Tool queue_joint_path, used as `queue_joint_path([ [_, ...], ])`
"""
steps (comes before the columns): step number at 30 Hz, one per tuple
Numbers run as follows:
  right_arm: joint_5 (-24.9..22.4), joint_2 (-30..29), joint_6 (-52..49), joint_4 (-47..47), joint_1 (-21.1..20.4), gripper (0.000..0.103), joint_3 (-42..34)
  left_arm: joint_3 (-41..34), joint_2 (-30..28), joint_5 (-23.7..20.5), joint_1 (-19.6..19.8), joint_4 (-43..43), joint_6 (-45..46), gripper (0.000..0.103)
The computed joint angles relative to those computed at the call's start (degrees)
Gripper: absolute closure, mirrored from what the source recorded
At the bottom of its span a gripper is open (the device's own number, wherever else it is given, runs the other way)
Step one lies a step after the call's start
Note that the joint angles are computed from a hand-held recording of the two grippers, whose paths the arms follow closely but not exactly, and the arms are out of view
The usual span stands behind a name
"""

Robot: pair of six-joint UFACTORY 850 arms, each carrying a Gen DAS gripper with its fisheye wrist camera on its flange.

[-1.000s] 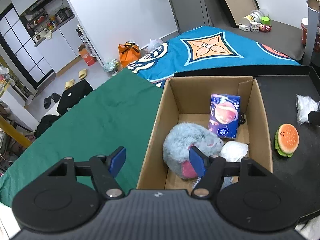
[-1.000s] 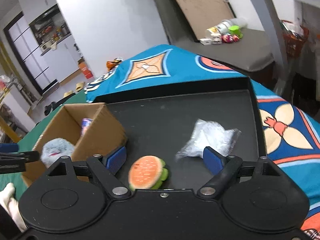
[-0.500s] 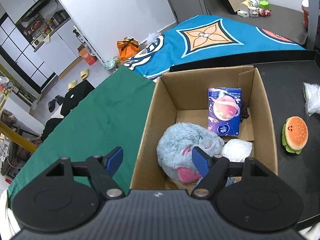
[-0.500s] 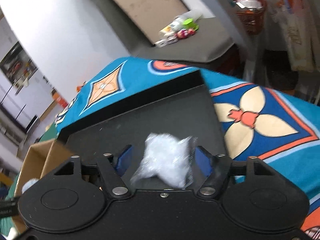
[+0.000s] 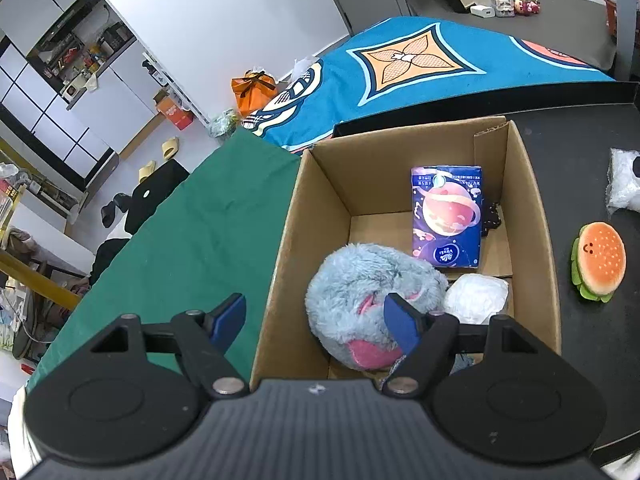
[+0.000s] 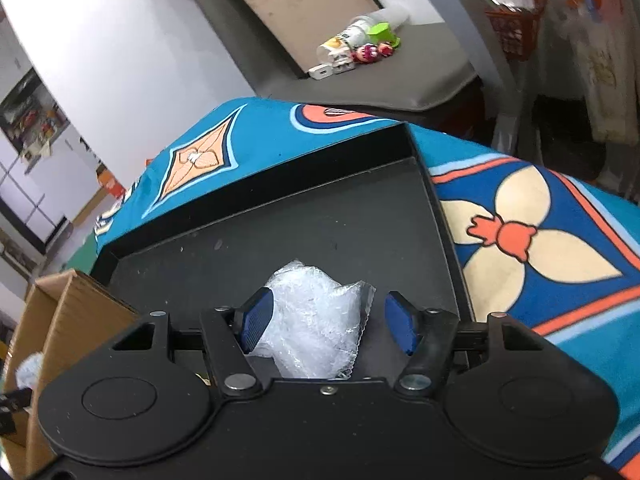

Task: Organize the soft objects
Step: 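Close the right gripper on the clear plastic bag and lift it, then carry the plastic bag toward the cardboard box with the right gripper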

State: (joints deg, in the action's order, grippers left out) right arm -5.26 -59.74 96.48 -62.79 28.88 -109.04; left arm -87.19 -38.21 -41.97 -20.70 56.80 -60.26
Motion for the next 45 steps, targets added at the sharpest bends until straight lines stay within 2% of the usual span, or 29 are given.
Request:
queue_joint_path([
  [2, -2.76, -1.12, -10.15, 6.44, 0.70, 0.041, -1.94, 0.00, 0.01, 0.03, 0.01, -0.01, 0.08, 0.028],
  [5, -4.89, -1.71, -11.18, 3.53, 1.46, 0.043, -2.79, 0.02, -0.05, 0.07, -0.03, 0.14, 0.06, 0.028],
  [7, -3.56, -1.49, -14.87, 6.83, 1.27, 0.057, -2.57, 0.00, -0.05, 0.06, -0.03, 0.09, 0.06, 0.028],
  [9, -1.43, -0.95, -17.06, 10.36, 0.87, 0.065, -1.72, 0.07, -0.02, 0.06, -0.06, 0.12, -0.14, 0.028],
  [12, -1.81, -0.14, -13.75, 4.90, 1.27, 0.073, -1.00, 0.15, 0.15, 0.24, 0.04, -0.22, -0.21, 0.028],
  [15, -0.54, 0.58, -17.11, 9.14, 1.15, 0.077, -0.16, 0.86, 0.80, 0.83, 0.13, -0.16, -0.35, 0.028],
  [20, -2.00, 2.60, -0.19, -8.01, 1.59, 0.078, 2.45, 2.03, 1.65, 1.41, 0.31, -0.51, 0.27, 0.028],
  [25, -2.60, 4.34, 2.05, -9.87, 1.92, 0.079, 5.03, 2.85, 2.35, 1.74, 0.24, -0.91, 1.04, 0.028],
  [33, -4.11, 7.81, 12.32, -21.71, 2.80, 0.079, 8.81, 4.81, 4.10, 2.72, 0.78, -1.59, 0.43, 0.028],
  [45, -6.94, 12.09, 18.21, -29.89, 4.51, 0.079, 12.83, 6.08, 5.05, 4.77, 1.87, -3.20, 0.49, 0.028],
])
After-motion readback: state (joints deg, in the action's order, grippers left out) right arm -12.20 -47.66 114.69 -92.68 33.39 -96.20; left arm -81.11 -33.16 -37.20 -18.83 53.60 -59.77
